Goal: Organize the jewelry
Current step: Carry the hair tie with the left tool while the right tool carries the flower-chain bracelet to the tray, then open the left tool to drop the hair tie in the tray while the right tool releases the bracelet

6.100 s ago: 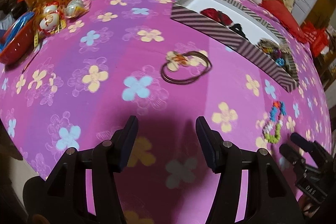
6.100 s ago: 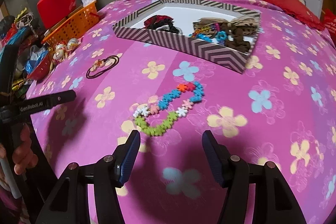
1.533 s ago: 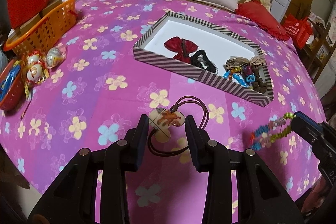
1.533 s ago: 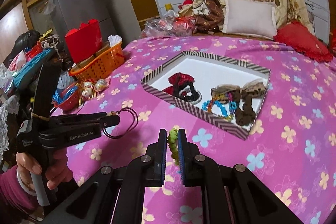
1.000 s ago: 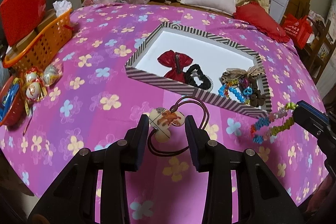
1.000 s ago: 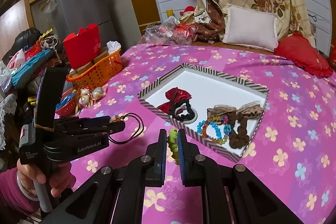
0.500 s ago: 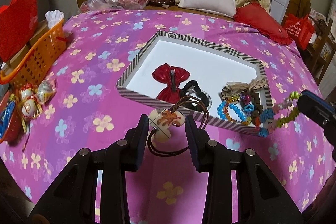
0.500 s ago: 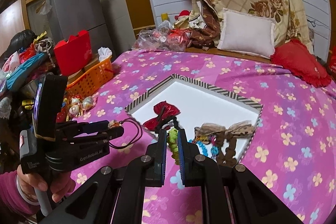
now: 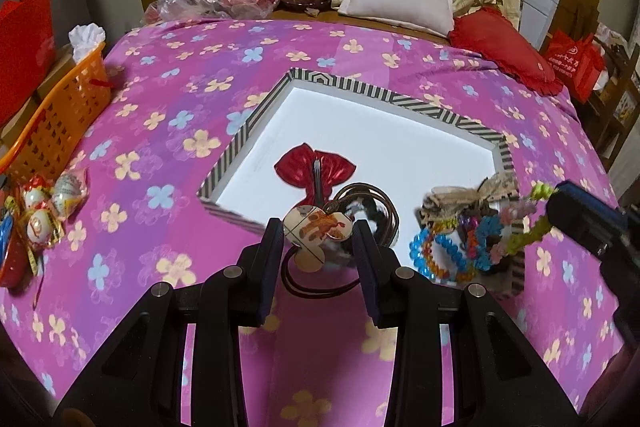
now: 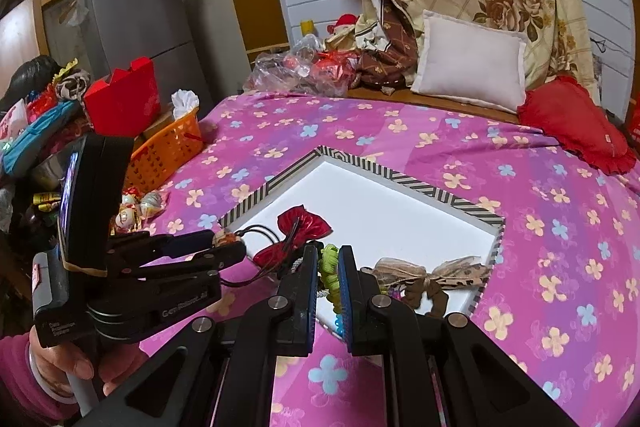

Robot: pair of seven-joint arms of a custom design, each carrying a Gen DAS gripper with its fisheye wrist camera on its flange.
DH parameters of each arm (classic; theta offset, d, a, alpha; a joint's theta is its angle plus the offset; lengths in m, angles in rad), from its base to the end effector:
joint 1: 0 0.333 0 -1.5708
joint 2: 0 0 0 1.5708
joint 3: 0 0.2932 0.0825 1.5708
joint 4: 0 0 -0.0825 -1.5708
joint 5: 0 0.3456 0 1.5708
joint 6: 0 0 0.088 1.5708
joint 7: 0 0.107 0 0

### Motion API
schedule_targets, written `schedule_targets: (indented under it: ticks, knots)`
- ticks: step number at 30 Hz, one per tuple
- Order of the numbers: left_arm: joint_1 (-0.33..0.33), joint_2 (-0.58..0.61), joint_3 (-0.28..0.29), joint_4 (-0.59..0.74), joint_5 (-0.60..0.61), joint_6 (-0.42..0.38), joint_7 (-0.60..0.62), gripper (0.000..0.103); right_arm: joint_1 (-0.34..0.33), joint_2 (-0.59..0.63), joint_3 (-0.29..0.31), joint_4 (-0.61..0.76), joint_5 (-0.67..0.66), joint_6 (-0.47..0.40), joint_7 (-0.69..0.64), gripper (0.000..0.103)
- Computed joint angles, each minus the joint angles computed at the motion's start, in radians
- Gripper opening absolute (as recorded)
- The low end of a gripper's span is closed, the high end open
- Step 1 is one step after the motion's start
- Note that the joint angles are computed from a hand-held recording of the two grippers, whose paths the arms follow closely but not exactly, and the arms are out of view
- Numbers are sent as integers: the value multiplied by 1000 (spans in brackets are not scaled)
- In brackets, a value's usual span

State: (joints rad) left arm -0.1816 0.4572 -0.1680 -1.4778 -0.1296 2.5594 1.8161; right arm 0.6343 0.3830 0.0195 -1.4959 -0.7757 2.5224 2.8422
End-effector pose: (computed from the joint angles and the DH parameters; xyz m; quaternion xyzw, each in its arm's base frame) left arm 0.6553 -0.2127 0.4815 -0.4962 0.8074 -0.2845 0.1446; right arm 0.5325 0.4136 0.5126 -0.5999 0.6801 -0.2462 0.3421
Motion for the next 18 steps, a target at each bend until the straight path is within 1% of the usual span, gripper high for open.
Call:
schedule_targets:
  ticks: [3,9,14,18]
  knots:
    - [-19,41,10,59,22,-19,-24,34,-12,29,1,25,26,3,-21,10]
    - [-55,152,31,205,69,-71,-82,34,-35,70,-9,34,87,66,-31,10]
    - [-69,207,41,262,99,-101,-110,34,-45,100,-18,33,138,80,-46,10]
    - [-74,240,47,289,117,-121,-124,34,-51,105,-20,1,170,89,-45,10]
